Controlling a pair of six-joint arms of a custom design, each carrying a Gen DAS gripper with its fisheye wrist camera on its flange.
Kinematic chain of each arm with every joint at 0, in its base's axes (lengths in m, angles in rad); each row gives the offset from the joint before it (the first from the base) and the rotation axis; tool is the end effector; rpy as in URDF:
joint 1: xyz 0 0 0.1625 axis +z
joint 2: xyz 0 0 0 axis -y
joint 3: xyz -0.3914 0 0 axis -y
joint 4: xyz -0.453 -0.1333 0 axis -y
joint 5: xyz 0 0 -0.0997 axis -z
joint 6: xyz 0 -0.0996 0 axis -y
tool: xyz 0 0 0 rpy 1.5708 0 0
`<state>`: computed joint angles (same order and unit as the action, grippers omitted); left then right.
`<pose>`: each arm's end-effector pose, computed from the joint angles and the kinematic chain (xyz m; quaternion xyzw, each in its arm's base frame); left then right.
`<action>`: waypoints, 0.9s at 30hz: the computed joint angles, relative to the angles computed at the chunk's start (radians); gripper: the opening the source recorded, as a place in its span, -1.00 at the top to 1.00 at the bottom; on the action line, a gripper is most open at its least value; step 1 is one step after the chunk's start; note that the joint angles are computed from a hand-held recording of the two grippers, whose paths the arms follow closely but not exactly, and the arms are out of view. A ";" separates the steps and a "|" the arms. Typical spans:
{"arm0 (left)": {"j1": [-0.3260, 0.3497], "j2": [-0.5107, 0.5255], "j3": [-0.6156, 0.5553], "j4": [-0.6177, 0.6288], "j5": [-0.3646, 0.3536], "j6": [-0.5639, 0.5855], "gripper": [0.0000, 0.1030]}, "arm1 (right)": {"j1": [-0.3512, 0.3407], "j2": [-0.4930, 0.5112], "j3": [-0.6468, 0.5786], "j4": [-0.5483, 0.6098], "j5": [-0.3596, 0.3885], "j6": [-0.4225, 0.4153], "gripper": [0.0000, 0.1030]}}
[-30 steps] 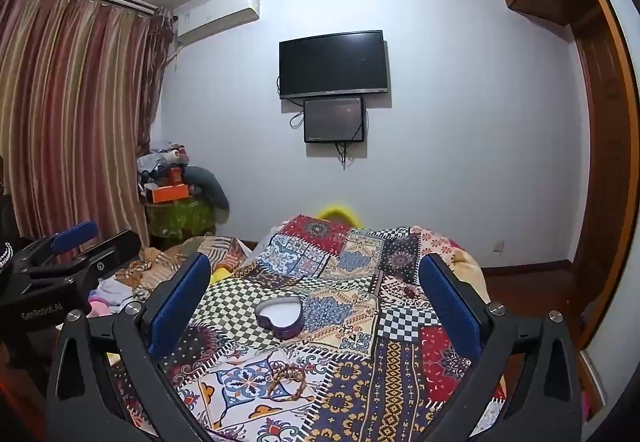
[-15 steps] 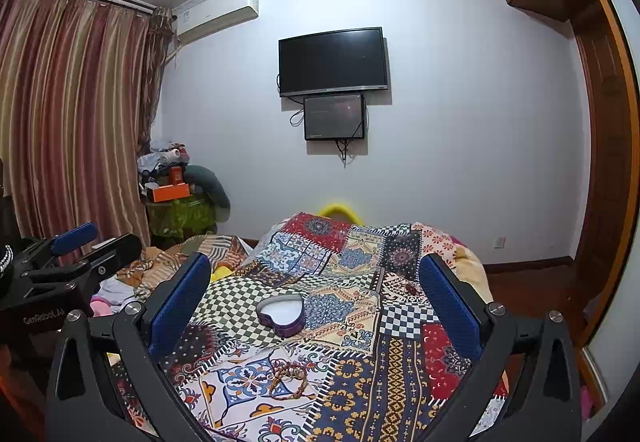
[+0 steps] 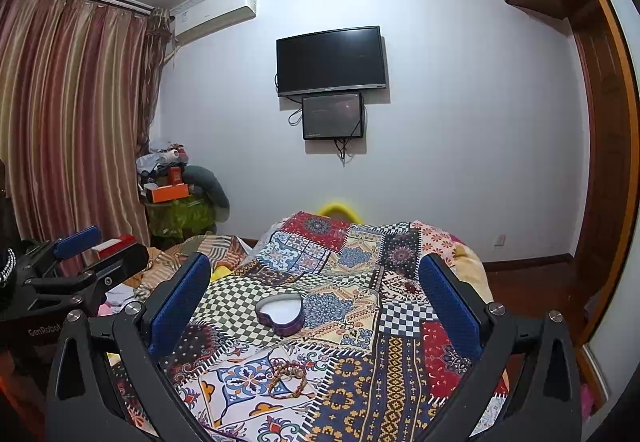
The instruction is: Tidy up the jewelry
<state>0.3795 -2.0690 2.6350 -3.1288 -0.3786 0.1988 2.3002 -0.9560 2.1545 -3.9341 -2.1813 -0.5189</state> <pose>-0.1770 -0.3138 0.3267 0.2609 0.7301 -0.5814 0.2467 0.3933 -0.3256 0.1196 0.3314 -0.7430 0.5481 0.1945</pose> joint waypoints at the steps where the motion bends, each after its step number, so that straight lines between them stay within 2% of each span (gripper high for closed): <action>1: 0.000 0.001 0.000 0.000 0.001 0.000 -1.00 | 0.000 0.000 0.000 0.000 -0.001 0.000 -1.00; 27: 0.020 0.032 -0.010 -0.022 -0.012 0.010 -1.00 | -0.003 -0.010 -0.001 0.025 -0.005 0.008 -1.00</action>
<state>0.3993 -2.0369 2.6249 -3.1508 -0.3910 0.2088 2.2970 -0.9660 2.1535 -3.9094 -2.1867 -0.5108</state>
